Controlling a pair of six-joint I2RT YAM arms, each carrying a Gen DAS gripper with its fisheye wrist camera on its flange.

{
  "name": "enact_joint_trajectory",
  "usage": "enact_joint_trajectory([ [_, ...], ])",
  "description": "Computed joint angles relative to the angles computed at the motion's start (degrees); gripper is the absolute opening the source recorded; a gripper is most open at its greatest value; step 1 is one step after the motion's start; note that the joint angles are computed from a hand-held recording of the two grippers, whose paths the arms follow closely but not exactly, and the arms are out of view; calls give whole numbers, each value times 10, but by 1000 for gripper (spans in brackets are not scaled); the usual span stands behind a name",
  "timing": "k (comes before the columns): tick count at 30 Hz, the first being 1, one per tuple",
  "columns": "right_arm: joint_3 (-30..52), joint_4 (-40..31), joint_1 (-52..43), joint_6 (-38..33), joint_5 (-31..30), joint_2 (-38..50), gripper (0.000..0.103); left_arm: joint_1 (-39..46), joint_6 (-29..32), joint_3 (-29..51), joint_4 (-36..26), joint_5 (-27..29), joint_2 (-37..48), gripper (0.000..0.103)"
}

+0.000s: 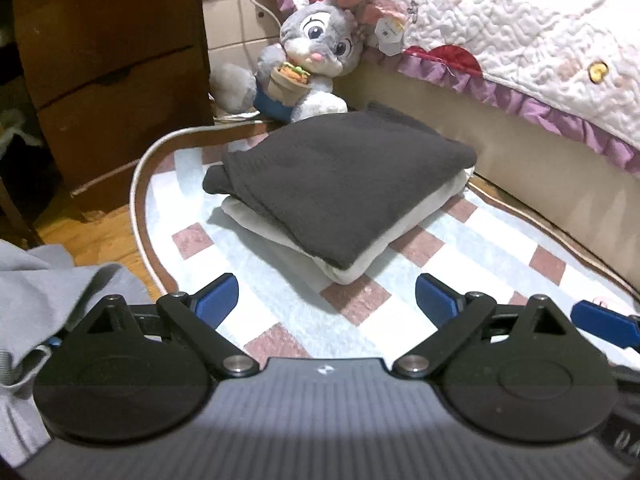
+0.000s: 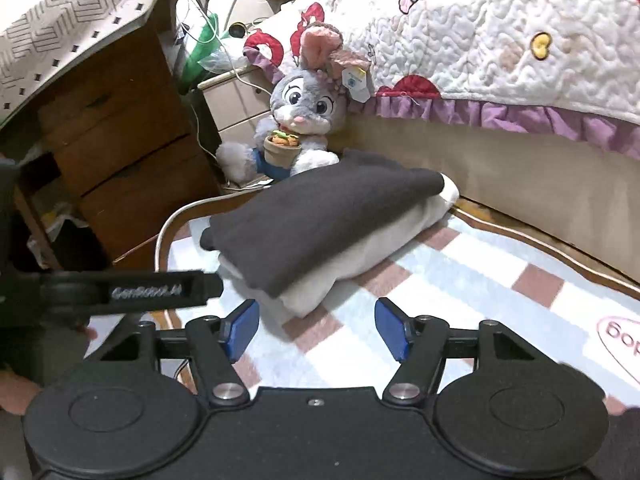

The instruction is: Fold clothes

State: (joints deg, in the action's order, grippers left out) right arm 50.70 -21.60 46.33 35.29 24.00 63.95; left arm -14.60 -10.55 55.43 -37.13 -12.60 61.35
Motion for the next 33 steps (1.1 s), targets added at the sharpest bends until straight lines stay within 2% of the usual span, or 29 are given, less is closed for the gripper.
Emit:
enact_joint_trajectory([
  [3, 4, -40, 16, -2, 12, -15, 73, -39, -24, 6, -39, -33, -12, 97],
  [6, 14, -80, 28, -4, 22, -24, 73, -73, -75, 12, -78, -76, -6, 98],
  [9, 9, -89, 31, 13, 37, -39, 78, -115, -106, 20, -106, -137, 9, 98],
  [14, 9, -87, 41, -8, 50, -55, 83, -174, -142, 36, -146, -215, 24, 98],
  [22, -15, -74, 26, -17, 43, -104, 86, -218, -164, 50, -178, -243, 27, 99],
  [33, -16, -99, 26, -16, 20, -119, 86, -235, -181, 52, -240, -240, 3, 101],
])
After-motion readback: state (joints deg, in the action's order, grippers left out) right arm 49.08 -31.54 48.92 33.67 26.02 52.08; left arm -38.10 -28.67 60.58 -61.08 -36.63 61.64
